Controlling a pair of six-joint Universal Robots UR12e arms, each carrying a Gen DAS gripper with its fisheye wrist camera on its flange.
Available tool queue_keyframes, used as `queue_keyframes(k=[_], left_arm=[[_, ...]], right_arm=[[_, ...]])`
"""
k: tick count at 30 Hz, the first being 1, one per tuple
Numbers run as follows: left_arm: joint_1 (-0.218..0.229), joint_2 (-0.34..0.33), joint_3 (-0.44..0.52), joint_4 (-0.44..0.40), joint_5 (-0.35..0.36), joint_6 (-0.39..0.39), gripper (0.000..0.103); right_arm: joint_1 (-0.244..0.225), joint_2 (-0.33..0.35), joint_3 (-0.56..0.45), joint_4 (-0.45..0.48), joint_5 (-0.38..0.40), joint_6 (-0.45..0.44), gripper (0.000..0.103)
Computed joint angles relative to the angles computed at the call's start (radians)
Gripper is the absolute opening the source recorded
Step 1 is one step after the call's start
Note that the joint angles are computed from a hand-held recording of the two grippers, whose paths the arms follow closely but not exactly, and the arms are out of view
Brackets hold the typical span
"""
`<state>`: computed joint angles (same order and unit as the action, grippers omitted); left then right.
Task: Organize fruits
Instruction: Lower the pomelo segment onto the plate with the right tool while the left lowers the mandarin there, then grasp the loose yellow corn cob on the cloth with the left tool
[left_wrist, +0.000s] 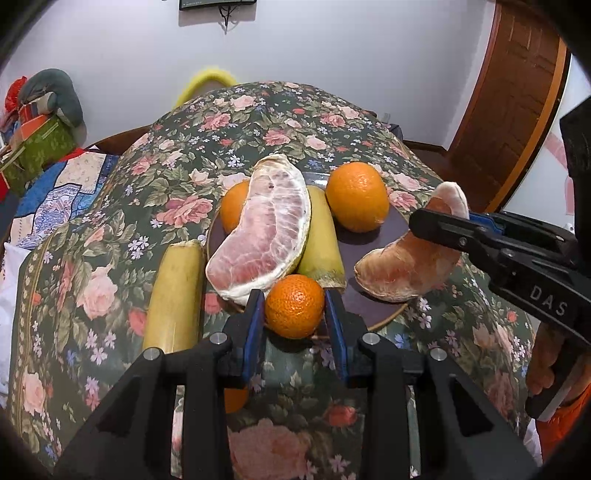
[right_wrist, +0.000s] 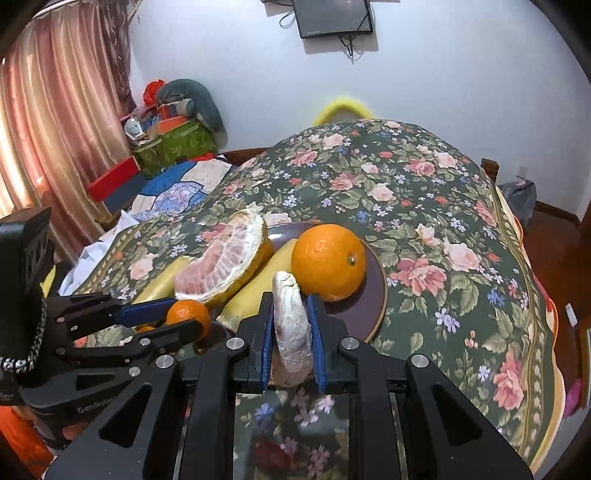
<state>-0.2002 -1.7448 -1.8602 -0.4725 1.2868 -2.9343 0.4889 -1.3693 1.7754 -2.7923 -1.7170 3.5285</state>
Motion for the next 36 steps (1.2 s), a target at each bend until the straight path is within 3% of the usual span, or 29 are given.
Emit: queue_keyframes(k=[15, 17, 20, 23, 36], left_arm=[[-0.012, -0.026, 0.019, -0.013, 0.028, 0.003, 0.037], [-0.013, -0.028, 0.023, -0.021, 0.025, 0.003, 0.041], [-0.014, -0.028, 0.023, -0.021, 0.019, 0.002, 0.053], [-0.018, -0.023, 0.017, -0.003, 0.036, -0.002, 0.058], [0.018, 0.052, -0.023, 0.039, 0.025, -0.052, 0.060]], right_arm=[[-0.059, 0.001, 0.004, 0.098, 0.012, 0.087, 0.030], [-0.059, 0.000, 0.005, 0.117, 0.000, 0.092, 0.035], [-0.054, -0.003, 0.008, 0.131, -0.031, 0.098, 0.052], [-0.058, -0.011, 0.014, 0.127, -0.017, 0.096, 0.054], [0.007, -0.052, 0.020, 0.092, -0.132, 0.068, 0.058]])
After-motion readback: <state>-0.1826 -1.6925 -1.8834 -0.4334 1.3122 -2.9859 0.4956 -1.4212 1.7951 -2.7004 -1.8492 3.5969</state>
